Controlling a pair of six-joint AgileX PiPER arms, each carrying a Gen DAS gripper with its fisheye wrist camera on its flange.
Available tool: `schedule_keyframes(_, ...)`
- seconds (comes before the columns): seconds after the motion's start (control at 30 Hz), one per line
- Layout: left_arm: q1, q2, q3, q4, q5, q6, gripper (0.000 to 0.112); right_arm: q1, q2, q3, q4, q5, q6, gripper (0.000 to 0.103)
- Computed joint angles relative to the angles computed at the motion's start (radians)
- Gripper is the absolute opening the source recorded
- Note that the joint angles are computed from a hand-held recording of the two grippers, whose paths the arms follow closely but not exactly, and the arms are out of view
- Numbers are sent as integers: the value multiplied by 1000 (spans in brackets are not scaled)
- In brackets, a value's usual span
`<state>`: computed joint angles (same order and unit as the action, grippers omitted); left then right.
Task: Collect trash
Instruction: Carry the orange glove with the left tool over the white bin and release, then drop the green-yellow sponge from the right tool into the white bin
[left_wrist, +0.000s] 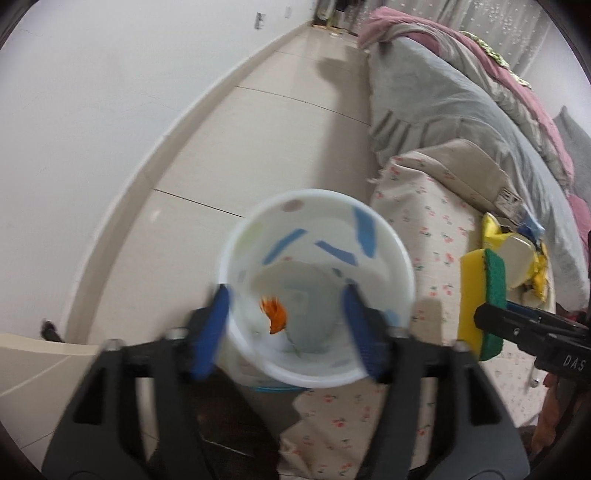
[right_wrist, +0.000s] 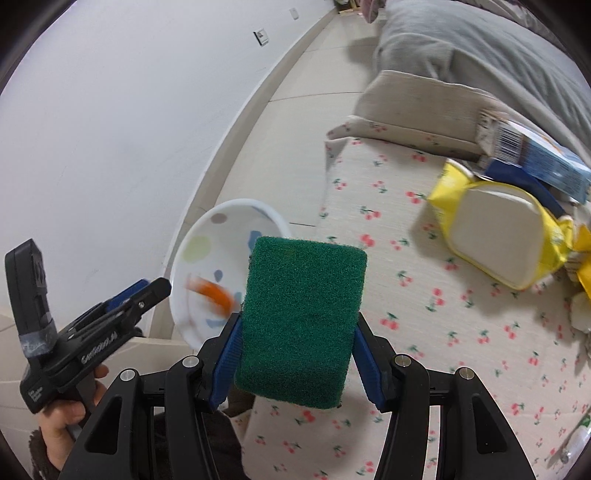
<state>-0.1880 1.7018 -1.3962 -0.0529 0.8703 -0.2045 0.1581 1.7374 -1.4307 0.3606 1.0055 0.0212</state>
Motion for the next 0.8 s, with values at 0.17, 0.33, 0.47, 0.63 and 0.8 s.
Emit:
schedule_keyframes(0.17,-2,-5,8,119,21,-67,85,32,45,-41,-10,-8,20,58)
schedule_keyframes(0.33,-9,-17,29,200,21,-88,87,48,80,-77,-13,-11,30,59)
schedule_keyframes(0.47,0,-21,28,198,27,-78,88,58,103,-106,-8,-9,31,59)
schedule_keyframes(0.63,-1,-33,32,205,29,-72,90,70,120,-119,-2,-21,28,60)
schedule_keyframes(0.8,-6,-44,45,218,19,-73,96,60,93,-93,77,-55,-44,69)
